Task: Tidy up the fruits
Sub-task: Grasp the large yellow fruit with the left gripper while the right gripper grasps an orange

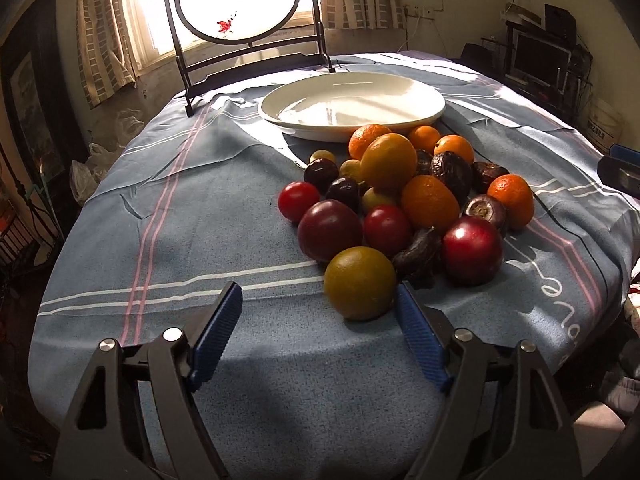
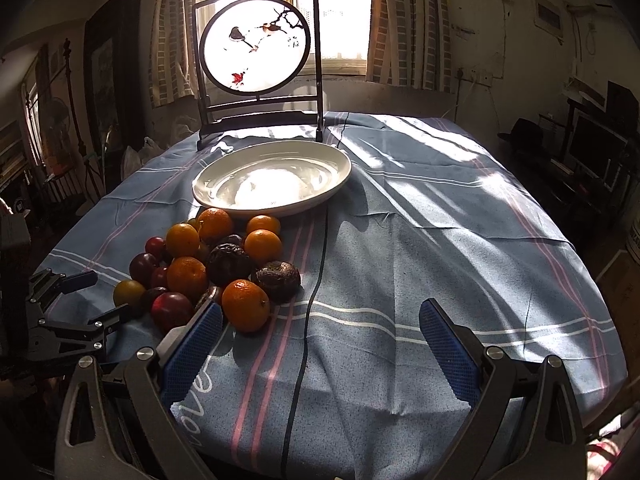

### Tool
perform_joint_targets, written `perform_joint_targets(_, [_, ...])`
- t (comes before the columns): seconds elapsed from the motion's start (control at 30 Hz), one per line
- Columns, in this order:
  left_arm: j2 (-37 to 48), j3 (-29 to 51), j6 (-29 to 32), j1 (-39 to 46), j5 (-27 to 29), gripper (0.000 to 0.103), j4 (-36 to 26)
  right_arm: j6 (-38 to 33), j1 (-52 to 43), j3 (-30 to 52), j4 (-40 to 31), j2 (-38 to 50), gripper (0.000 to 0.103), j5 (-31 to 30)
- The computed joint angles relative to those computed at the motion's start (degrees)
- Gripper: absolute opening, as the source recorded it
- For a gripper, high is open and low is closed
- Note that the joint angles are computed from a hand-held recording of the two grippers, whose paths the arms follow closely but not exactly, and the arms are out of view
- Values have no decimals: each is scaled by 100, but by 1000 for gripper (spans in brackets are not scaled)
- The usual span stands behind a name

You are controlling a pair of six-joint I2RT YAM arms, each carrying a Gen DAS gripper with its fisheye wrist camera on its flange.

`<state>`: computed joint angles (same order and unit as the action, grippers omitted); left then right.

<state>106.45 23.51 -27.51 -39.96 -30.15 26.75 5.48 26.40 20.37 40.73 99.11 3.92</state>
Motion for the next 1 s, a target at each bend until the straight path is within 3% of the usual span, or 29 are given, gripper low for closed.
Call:
perform_joint_targets(0.1, [240,142,94,121,340,49,131,-21,-77,45,-2,89,99,-43])
perform_joint_targets(0.2, [318,57,143,141,512,38,458,-57,-127,122,4,271,99,-127])
perform_joint_targets(0.4, [179,-218,64,28,470,37,778,-357,20,551,-105,899,99,-700])
perform_joint_targets(0.5, [-58,-390,-13,-15,388,37,780,-509,207,920,-276,1298,84,-859])
perform_joint_targets(0.57, [-200,-477,-19,-40,325,37,784,-506,280,1154,-371,1532,67,-893])
perform_joint_targets(0.7, [-358,-589,-7,-104,249,37,796,-434,358,1406,-404,1760,61,-869])
perform_joint_targets(0.83, [-363,-645,28,1,384,37,888,-515,292,1606,-480,1903,37,-1183])
perform_joint_targets(1.0, [-343,-722,40,126,490,37,1064,-428,227,1457,-341,1787,36,-1253])
